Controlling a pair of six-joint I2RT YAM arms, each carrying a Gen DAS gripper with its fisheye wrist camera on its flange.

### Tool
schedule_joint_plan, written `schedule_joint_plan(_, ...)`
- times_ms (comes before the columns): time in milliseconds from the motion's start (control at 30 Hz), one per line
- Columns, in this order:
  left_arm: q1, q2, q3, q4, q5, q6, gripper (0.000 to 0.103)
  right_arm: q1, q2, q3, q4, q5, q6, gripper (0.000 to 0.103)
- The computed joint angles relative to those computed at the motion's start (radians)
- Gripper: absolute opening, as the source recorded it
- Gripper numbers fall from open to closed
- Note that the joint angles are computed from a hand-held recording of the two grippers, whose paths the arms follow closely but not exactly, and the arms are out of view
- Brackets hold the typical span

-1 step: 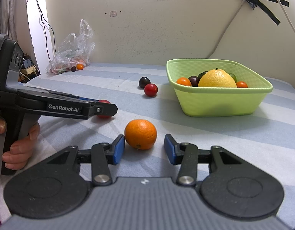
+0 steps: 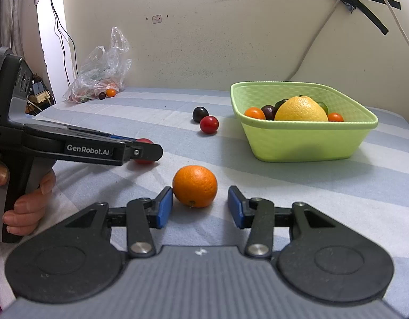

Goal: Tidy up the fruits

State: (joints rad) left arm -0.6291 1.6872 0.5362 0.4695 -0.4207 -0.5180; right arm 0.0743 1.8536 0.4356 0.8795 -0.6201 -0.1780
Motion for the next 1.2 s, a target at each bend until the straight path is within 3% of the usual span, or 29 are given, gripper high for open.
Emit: schedule_joint_plan(1200, 0.002, -0.006, -0.005, 0.002, 0.005, 0.000, 0.030, 0.007, -0.017, -0.006, -0.012, 0.007, -0.001, 0.045)
